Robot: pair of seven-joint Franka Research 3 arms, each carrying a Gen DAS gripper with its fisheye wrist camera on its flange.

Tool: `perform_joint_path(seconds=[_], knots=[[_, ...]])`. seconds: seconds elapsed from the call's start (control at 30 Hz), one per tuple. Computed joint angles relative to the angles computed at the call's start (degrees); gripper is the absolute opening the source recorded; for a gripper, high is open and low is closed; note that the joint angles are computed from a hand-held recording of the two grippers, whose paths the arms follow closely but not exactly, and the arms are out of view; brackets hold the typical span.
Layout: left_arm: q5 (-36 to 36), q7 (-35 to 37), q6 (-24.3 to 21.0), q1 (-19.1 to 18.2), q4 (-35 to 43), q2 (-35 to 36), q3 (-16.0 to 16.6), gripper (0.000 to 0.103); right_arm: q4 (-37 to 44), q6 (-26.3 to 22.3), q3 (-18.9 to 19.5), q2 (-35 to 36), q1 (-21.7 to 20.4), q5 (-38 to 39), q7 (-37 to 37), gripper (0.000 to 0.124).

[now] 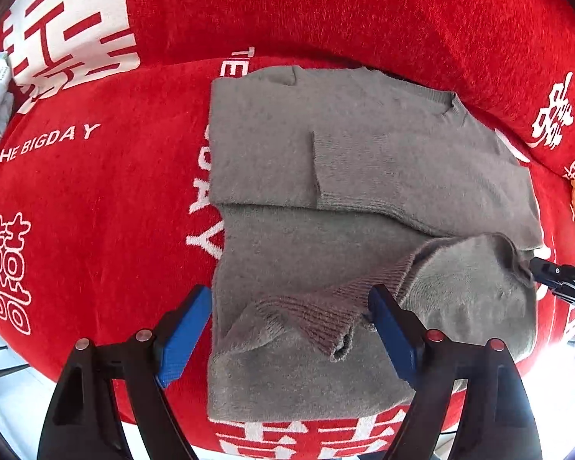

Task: Fold small clothes
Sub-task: 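Grasp the hem with both tools and lift it toward the collar, then open both tools and release the folded hem onto the sweater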

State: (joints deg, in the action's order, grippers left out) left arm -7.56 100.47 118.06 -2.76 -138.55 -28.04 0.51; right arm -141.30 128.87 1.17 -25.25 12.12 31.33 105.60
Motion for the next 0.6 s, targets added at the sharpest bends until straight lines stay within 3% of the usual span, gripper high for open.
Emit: perform_joint_path(seconds=[0.03,0.33,0.37,0.4,0.6], knots=[[0.06,-0.33,-0.15,0.12,0.17,-0.09,-0.05,0.084,0.5,-0.29,0.36,-0.01,-0.2,-1.3,0.01,0.069],[0.79,-3.74,-0.71,0.91,3.79,2.62,-0.75,0.085,4.58,-2.94,0.95,2.27,-0.49,-6.91,-1.96,0.075],[1.04,-3.79,-0.74,0.8,3.91,2.84,-0.96,0.09,4.84,-3.15,0.91,2.61,-0.55,-7.05,-2.05,0.075],[1.3,-3.7,-1.08,0.6,4.09,3.16,-1.19,0.103,5.04,-3.34,0.88,2.79,-0.58,-7.11,-2.09,0.075],[3.3,-3.93,-1.94,-0.83,3.5,3.68,-2.92,0.103,6.46,-5.76,0.35,3.88,-1.05,-8.15,-3.73,0.075]])
